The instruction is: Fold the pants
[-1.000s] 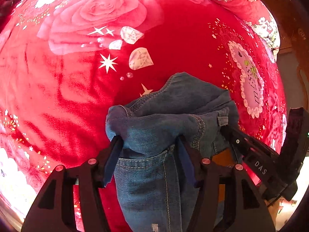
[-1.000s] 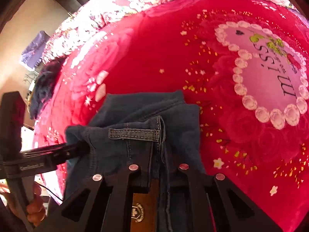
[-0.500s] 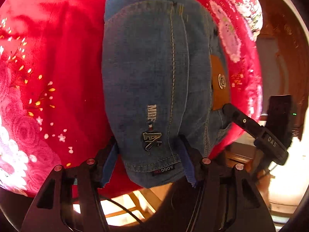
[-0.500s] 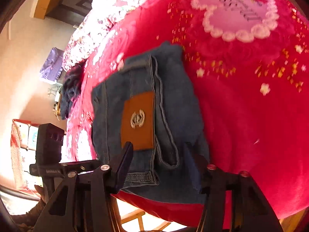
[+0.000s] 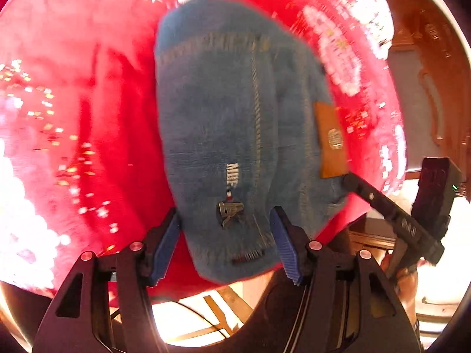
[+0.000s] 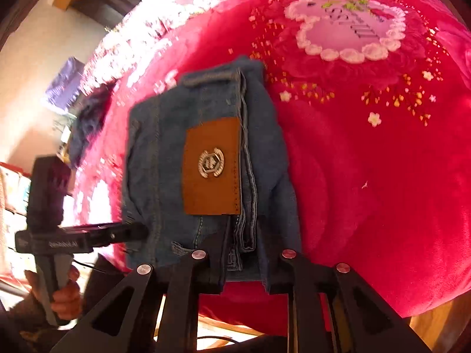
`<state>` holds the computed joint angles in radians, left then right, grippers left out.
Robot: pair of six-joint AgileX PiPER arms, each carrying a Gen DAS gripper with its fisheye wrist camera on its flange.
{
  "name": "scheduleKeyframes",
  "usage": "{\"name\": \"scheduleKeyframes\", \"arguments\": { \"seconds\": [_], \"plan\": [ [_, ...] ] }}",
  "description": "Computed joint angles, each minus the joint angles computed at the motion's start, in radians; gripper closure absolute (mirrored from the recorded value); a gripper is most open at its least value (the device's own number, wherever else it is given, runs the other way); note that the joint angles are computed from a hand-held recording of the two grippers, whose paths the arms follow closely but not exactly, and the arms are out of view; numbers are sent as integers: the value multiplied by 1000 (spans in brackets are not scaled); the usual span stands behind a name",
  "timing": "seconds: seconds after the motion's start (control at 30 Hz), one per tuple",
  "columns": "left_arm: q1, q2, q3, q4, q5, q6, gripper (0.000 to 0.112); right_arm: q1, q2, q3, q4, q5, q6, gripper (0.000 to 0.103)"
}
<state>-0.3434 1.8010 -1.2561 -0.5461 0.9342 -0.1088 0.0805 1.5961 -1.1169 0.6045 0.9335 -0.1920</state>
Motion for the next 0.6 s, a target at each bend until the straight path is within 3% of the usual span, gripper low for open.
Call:
{"name": "scheduleKeyframes", "arguments": {
  "seconds": [0.03,0.1,0.17,0.3,0.4,0.5,0.6],
  "plan": [
    [18,-22,10,-21,-7,18,52,-12,-10,-15,-6,2,7,79],
    [47,-29,-16,-39,-24,37,52,-30,-6,-50,9,-3,5,65],
    [39,25,-126,33,-21,-22,52,-22,37,-107,20,-20,22,61],
    [19,181,-390,167,34,-162,52,44,155,-256,37,-64,23,61],
    [-10,291,-557,283,78,-272,52,97,245,-371,-34,-90,70,65],
    [-37,370,-639,388,112,-343,52,141,325,-435,-146,-95,158,69],
    [-53,392,-629,436,84,-373,49,156,435,-498,-234,-42,209,76]
  ]
}}
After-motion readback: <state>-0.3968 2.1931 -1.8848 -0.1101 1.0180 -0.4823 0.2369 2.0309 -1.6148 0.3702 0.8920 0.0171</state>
